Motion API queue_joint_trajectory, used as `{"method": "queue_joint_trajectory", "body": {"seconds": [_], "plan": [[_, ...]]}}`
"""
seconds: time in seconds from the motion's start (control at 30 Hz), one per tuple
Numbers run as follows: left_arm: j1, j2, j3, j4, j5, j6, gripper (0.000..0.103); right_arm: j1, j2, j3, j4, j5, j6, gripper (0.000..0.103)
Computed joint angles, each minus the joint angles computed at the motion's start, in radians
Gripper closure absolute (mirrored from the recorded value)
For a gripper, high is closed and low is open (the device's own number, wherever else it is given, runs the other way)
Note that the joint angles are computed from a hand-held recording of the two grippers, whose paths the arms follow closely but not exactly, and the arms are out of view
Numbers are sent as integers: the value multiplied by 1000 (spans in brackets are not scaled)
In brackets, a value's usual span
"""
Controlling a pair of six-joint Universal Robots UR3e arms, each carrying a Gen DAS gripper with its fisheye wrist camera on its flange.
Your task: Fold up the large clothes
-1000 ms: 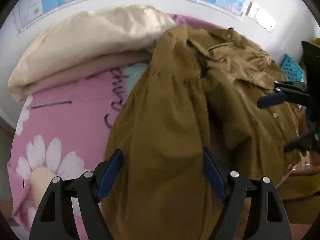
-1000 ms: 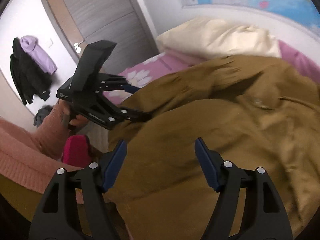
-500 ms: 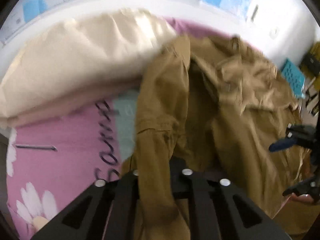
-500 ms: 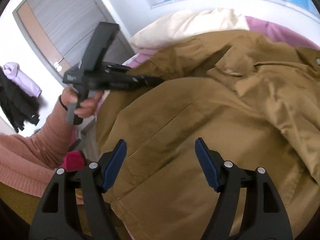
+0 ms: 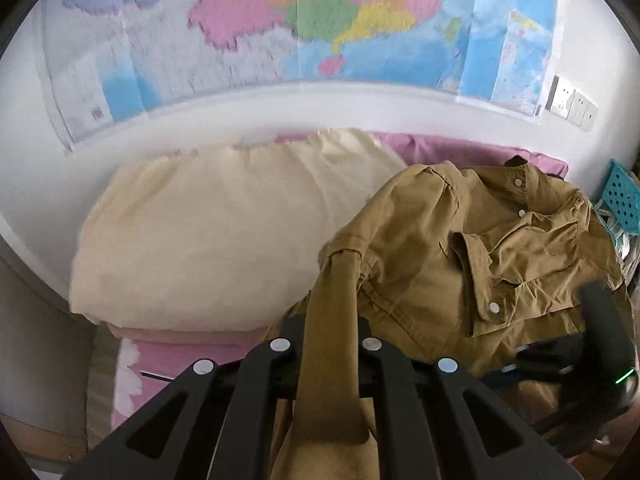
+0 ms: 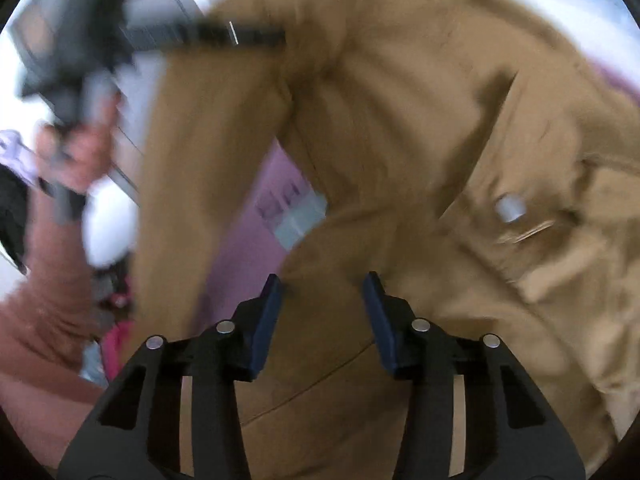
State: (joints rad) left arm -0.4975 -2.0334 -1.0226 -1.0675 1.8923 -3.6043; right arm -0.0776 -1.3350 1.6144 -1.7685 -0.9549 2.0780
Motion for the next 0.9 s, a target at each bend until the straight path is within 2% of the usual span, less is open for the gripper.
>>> {"method": "queue_joint_trajectory", "body": {"seconds": [0.03,0.07,0.1,0.13,0.17,0.2,0.23,0.3,0.37,0.43,0.47,0.5,0.53,0.6,0.63,0.67,0.73,0.77,0.87,0.9], "plan": [[13,11,-16,2,-28,1,93,-13,-23,30,-2,28,-28,58],[23,20,-34,10,-46,-7,93,-19,-25,18,43,32,-41,49],[33,41,-71,30,-66,-15,92,-39,-37,3,113,49,-63,49],[40,62,-99,45,-87,-17,89,-74,-63,-5,208,89,-128,49],[52,87,-139,70,-116,-20,87,-100,-71,-27,306,122,-194,45],[66,114,-181,99,-149,-21,86,-126,-68,-74,458,159,-276,39],[70,126,-203,112,-162,-20,85,-133,-56,-120,582,175,-335,26],[62,127,-206,112,-156,-13,85,-107,-29,-174,716,186,-407,23],[56,119,-198,110,-154,-12,85,-47,-24,-156,687,185,-379,16],[54,119,-196,111,-158,-13,85,30,-30,-73,516,177,-249,12],[52,119,-193,109,-156,-13,85,62,-8,-61,474,178,-191,11],[53,122,-195,108,-160,-13,85,87,41,-90,496,180,-152,10],[57,124,-199,111,-169,-10,85,96,77,-114,545,199,-155,17],[65,132,-207,113,-185,-13,85,101,118,-174,680,220,-241,52],[70,137,-212,115,-196,-13,85,93,121,-206,760,230,-305,88],[76,148,-223,123,-216,-13,85,79,86,-202,776,232,-330,97],[71,157,-224,131,-220,-13,83,30,22,-224,831,221,-406,98],[68,162,-215,131,-223,-11,82,-20,-22,-278,909,209,-468,98],[71,183,-211,158,-278,-12,65,-146,-71,-474,1079,187,-563,98],[60,183,-196,177,-287,-5,54,-188,-83,-539,1105,178,-583,98]]}}
